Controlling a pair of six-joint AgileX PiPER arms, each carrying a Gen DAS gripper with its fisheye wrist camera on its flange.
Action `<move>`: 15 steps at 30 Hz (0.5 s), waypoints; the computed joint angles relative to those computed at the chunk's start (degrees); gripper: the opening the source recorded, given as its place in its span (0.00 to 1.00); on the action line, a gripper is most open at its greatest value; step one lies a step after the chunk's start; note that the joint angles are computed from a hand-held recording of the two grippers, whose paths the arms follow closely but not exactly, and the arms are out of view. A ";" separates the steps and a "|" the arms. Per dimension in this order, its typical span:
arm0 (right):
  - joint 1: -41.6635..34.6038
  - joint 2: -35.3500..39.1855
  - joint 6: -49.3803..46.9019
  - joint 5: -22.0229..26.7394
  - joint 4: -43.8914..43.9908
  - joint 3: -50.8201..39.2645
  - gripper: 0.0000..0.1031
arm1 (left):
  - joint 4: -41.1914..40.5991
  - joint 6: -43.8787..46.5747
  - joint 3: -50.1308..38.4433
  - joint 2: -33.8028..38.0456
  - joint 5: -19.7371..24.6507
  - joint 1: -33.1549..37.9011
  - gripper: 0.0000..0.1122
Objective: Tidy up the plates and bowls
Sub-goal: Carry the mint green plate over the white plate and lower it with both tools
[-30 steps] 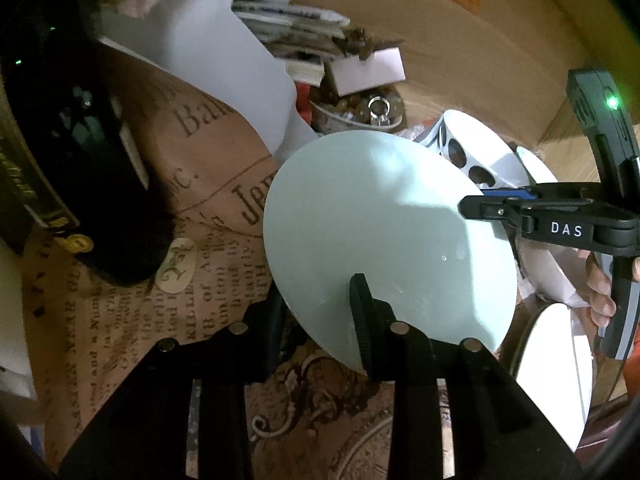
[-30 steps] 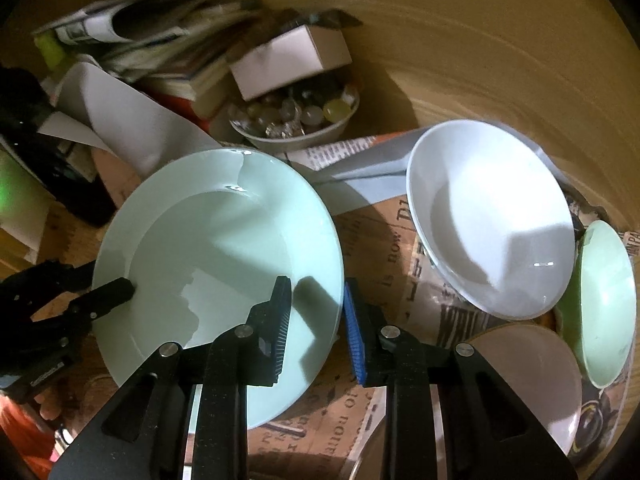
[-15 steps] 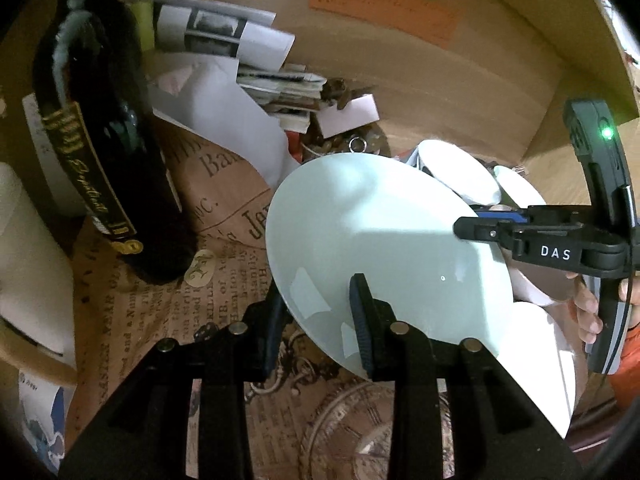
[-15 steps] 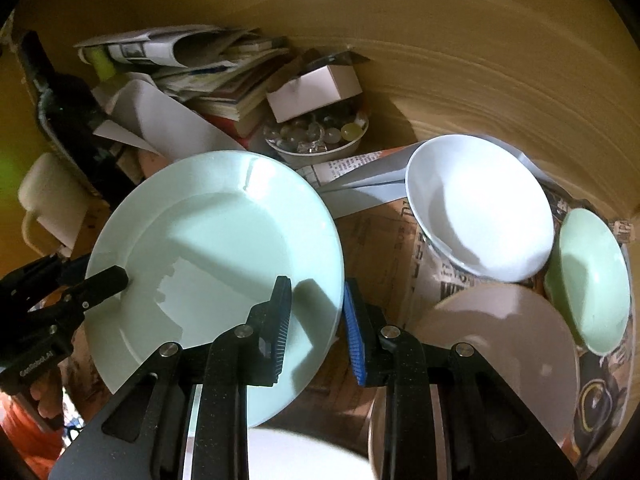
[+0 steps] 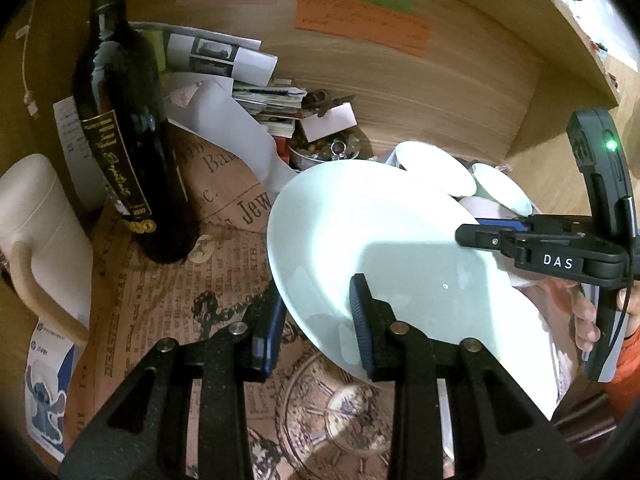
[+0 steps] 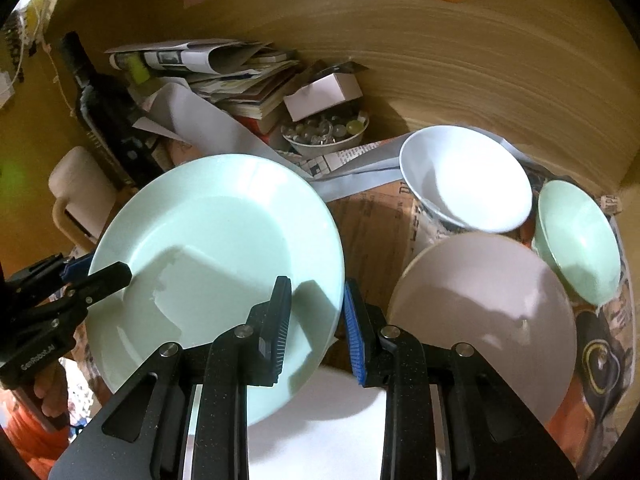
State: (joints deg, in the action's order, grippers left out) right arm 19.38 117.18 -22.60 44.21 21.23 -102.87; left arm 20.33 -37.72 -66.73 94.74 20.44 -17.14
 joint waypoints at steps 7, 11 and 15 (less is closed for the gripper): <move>-0.55 -5.25 -3.05 -3.48 2.77 8.65 0.23 | 4.73 -6.16 3.74 -3.38 0.25 -2.41 0.28; -0.97 -8.49 -5.06 -5.62 4.48 13.81 0.23 | 7.99 -10.08 5.83 -4.96 0.30 -3.97 0.28; -1.28 -11.09 -6.38 -7.12 5.76 17.99 0.23 | 10.94 -13.83 7.68 -6.31 0.37 -5.68 0.28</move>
